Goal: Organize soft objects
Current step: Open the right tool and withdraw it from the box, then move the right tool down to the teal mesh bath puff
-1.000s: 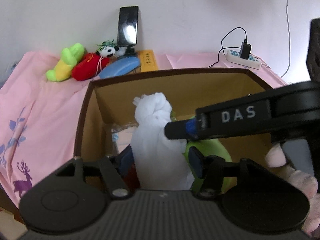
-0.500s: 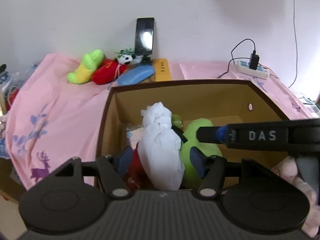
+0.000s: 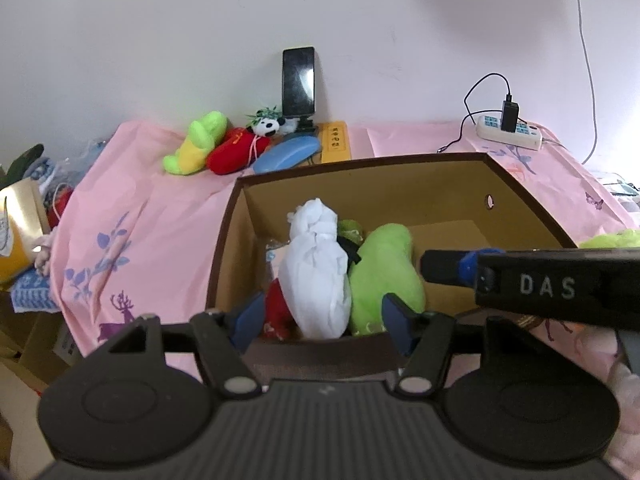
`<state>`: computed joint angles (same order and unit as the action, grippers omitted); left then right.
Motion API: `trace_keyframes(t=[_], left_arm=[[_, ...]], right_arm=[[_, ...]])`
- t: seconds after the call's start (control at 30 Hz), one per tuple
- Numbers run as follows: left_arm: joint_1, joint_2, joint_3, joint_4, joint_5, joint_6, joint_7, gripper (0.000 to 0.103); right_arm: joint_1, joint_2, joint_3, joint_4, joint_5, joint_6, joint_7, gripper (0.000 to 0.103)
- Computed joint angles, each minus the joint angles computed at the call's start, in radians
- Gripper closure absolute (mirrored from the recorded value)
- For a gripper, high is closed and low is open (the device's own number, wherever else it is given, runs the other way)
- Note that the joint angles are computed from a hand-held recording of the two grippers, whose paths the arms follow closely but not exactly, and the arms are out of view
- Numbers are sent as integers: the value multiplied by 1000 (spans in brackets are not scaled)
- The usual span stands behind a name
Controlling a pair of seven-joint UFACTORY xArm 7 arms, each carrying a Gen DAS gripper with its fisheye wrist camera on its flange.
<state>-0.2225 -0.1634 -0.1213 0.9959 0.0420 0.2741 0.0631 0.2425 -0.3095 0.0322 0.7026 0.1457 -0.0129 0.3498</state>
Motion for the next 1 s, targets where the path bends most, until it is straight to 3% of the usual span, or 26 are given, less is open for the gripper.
trace_keyframes(t=[0.07,0.3,0.5,1.0], left_arm=[[6,-13,-7,-6,13,13,-24,38],[14,-64,-27,-56,60,14,-85,38],[16,-102,-40,-92,78,38,-126,37],[-4,-132,-52,-152,84,76,-187,35]], right_arm=[[-61,-22,57,-19,-33,-2,32,86],[-115,-94,106,-78,-83,9,88,86],[-220,-142,202,-103,-166,53,174,85],[-179,-181,168,-163,-201,72,221,85]])
